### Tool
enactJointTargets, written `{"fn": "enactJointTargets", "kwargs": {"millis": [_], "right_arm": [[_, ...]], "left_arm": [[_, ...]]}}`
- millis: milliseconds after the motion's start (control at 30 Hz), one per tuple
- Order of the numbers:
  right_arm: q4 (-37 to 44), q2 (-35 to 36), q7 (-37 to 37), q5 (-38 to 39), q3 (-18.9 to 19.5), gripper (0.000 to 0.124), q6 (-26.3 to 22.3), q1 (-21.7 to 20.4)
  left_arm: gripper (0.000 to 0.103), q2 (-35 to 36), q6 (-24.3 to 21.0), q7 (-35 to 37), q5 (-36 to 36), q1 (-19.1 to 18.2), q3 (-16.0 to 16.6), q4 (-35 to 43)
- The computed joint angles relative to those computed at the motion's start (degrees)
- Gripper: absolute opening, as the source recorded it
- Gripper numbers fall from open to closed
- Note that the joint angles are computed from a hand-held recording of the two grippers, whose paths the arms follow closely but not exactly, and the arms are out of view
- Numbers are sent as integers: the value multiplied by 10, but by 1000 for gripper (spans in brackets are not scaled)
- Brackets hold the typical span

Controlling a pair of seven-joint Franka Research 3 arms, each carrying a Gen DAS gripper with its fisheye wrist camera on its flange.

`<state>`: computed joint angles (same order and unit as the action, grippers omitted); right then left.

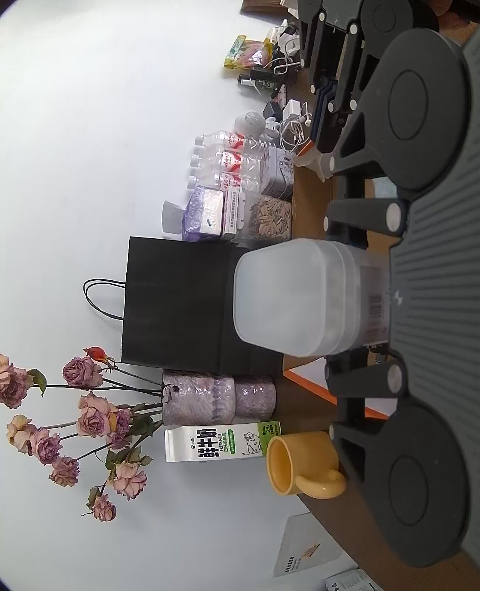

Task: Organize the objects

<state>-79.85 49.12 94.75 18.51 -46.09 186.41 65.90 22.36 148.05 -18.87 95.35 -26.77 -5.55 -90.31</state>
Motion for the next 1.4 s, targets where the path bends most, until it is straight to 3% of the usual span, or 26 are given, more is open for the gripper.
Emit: {"fn": "enactJointTargets", "kwargs": {"millis": [233, 367, 533, 567, 600, 633, 667, 733, 800, 1300, 1400], "right_arm": [[105, 42, 42, -32, 48, 5, -50, -87], [110, 36, 49, -64, 84, 5, -63, -113], [118, 32, 73, -97, 106, 8, -88, -131], [117, 33, 83, -102, 102, 9, -87, -129], [114, 33, 91, -109, 100, 14, -87, -128], [112, 32, 100, -115, 96, 25, -88, -126], [109, 32, 111, -120, 90, 34, -88, -122], [98, 28, 133, -130, 79, 77, -80, -115], [87, 31, 162, -139, 56, 94, -68, -100], [62, 7, 219, -195, 58, 103, -66, -94], [42, 1, 225, -192, 39, 103, -49, -75]], "left_arm": [[42, 65, 48, 51, -71, 13, 22, 83], [42, 85, 56, 98, -138, 15, 38, 99], [44, 95, 56, 126, -169, 0, 60, 107], [59, 97, 40, 127, -171, -8, 65, 110], [86, 97, 24, 121, -166, -17, 71, 110], [100, 96, 8, 107, -154, -26, 77, 109], [103, 94, -6, 84, -133, -35, 84, 105], [103, 89, -19, 71, -109, -39, 83, 100], [103, 88, -16, 75, -108, -32, 74, 100], [103, 80, -21, 80, -103, -31, 64, 93], [103, 63, -28, 57, -76, -36, 63, 73]]}}
